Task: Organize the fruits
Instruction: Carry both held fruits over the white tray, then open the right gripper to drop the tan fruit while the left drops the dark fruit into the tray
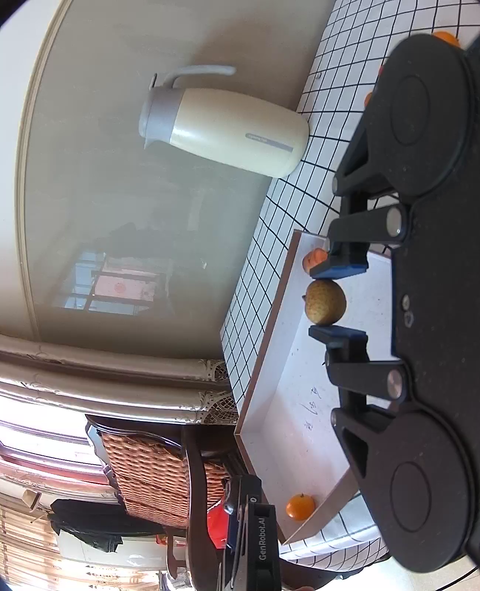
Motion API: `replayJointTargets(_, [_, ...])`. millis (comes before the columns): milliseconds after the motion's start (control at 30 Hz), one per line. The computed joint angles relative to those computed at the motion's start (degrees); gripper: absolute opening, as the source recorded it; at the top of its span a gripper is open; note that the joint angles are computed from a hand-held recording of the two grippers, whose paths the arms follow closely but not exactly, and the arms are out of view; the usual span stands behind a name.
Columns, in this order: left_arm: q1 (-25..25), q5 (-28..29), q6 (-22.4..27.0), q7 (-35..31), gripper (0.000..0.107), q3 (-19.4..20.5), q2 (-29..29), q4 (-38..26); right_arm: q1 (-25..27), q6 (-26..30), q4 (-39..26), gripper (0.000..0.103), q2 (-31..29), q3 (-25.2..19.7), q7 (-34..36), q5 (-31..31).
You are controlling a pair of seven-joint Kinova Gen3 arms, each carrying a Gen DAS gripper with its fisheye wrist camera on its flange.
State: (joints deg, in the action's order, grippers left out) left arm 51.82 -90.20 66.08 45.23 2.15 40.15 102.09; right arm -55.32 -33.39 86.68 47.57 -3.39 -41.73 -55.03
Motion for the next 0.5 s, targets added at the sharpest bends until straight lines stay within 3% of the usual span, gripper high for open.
replayJointTargets(233, [-2.4, -0.6, -1.8, 0.1, 0.042, -0.4, -0.1, 0.5, 0.8, 2.9, -3.7, 0.018, 1.6, 0.8, 1.0, -0.4])
replayJointTargets(500, [-5.1, -0.7, -3.9, -0.1, 0.042, -1.0, 0.3, -0.3, 1.1, 8.1, -8.8, 0.018, 3.6, 3.0, 4.6, -5.3])
